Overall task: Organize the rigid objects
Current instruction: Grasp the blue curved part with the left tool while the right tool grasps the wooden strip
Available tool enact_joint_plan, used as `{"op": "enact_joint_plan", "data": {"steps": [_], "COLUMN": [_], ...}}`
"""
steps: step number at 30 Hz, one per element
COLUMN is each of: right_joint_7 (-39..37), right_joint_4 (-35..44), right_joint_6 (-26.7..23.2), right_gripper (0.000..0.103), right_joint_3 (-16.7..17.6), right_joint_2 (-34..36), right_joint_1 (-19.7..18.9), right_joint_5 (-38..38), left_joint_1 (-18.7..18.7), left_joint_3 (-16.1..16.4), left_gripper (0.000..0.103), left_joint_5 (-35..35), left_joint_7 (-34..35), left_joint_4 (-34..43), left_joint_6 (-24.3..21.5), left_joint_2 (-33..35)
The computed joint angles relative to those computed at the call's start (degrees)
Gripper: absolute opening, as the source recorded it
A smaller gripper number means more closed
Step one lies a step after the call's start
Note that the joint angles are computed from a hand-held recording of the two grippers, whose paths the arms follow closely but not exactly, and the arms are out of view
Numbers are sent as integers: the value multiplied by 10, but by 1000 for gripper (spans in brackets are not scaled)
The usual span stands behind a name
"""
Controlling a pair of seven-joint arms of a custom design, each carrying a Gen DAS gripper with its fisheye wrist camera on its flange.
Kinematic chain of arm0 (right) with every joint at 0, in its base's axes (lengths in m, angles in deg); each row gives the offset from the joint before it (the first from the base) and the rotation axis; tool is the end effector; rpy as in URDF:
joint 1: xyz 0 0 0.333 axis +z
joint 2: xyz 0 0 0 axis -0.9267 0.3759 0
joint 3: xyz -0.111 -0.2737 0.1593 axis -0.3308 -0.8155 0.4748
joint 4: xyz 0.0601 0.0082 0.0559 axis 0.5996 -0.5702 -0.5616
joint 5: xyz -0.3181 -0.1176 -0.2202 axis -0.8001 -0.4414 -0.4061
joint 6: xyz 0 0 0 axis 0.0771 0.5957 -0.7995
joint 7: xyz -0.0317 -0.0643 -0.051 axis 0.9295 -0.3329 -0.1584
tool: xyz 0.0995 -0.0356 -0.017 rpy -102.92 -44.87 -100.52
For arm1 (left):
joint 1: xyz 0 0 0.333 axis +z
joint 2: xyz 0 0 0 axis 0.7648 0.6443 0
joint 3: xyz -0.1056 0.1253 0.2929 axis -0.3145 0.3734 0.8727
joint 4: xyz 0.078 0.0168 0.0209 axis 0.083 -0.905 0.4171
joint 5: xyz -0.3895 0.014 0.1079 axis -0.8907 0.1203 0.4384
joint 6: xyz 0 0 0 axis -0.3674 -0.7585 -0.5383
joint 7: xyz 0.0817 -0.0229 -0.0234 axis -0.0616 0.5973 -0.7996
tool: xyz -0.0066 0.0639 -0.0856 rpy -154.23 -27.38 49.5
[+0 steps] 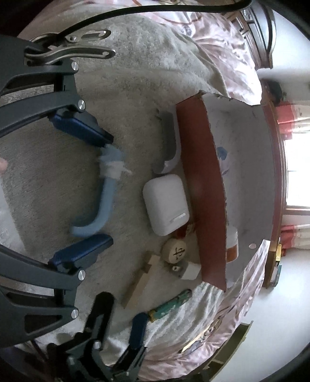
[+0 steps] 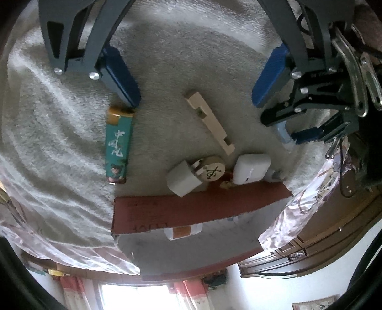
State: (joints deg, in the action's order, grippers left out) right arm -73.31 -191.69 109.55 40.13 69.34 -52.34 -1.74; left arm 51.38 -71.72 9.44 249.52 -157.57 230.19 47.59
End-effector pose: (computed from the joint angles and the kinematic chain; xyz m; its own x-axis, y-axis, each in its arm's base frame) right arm 0.5191 0.2139 0.3513 -0.2687 -0.9334 -0.2379 -0.6569 0.3582 -0.6635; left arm 0.6435 -0.0970 0.3556 -0.7473 -0.6635 0.0356 -0.5149 0.5444 -0.6622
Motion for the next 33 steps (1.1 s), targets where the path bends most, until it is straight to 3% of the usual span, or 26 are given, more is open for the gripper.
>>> {"op": "enact_joint_plan", "data": {"steps": [7,14,18,19,20,21,33], "right_joint_7": [-22,-14,-41,-42,-43,-42,-52], "right_joint_4": [6,6,3,3,2,1,13], "right_joint_6": [-10,-12,-28,-30,-32,-34,-18], "right_gripper": [102,101,98,97,96,94,75], "right_joint_3": [1,1,4,4,5,5,6], "right_joint_2": [6,4,1,0,-1,-3,2], "right_joint_1": [6,6,9,10,10,11,10], "right_joint_5": [9,0,27,29,31,31,16], "left_joint_1": [-3,3,11,12,12,11,21], "left_joint_3": [6,-10,-15,-14,-12,-8,10], "left_gripper": [76,75,57,50,36,33,34], "left_joint_5": [12,-4,-33,-37,-38,-34,-16], "left_joint_7": [-24,15,34,33,28,17,-17], "left_joint_4": [9,14,11,12,14,16,11], "left_joint_6": [15,31,30,27,24,20,-62], "left_joint_2": [6,15,10,10,10,11,-9]}}
